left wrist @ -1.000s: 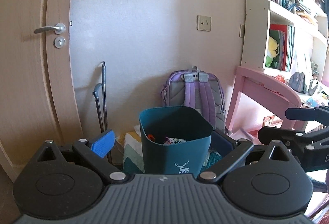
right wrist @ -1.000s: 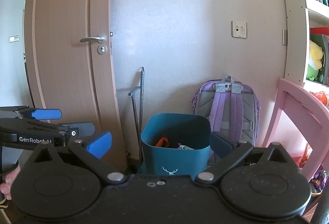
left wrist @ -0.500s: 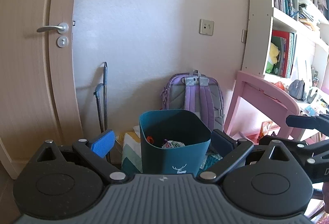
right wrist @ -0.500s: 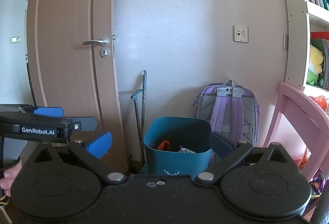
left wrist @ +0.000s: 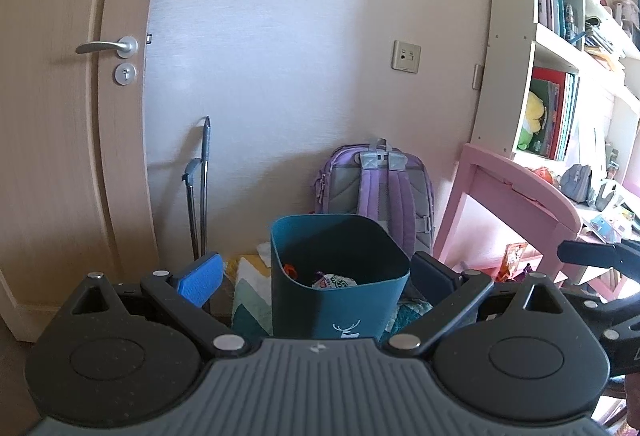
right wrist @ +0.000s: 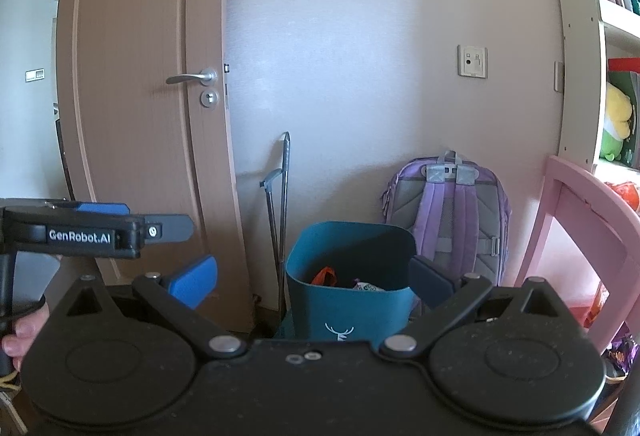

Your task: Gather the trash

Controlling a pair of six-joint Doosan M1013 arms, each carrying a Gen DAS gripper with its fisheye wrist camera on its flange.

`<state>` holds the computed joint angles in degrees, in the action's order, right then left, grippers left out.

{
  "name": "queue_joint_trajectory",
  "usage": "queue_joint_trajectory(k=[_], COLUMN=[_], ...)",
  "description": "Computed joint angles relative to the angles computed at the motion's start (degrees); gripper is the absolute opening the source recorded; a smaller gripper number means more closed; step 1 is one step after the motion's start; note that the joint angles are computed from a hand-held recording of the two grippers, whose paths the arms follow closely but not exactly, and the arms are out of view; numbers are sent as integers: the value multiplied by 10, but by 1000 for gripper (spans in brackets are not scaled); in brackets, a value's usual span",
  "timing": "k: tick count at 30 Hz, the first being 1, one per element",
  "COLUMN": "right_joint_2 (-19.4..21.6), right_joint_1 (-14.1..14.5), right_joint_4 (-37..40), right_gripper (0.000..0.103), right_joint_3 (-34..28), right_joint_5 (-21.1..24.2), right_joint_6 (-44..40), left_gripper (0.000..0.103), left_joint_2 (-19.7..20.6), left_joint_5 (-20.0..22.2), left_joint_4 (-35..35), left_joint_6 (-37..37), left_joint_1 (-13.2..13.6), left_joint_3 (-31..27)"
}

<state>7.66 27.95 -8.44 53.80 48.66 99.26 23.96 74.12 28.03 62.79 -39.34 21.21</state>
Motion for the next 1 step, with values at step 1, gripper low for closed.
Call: queue_joint_trajectory(k=[1], right_joint_2=[0], right_joint_1=[0], right_joint_4=[0], right_gripper=[102], right_joint_3=[1], right_joint_5=[1], right_joint_6=[1], left_gripper=[101], left_joint_2=[-3], left_joint_5=[-5], left_joint_4=[0], left_joint_6=[0], left_joint_1=[1], left_joint_3=[7])
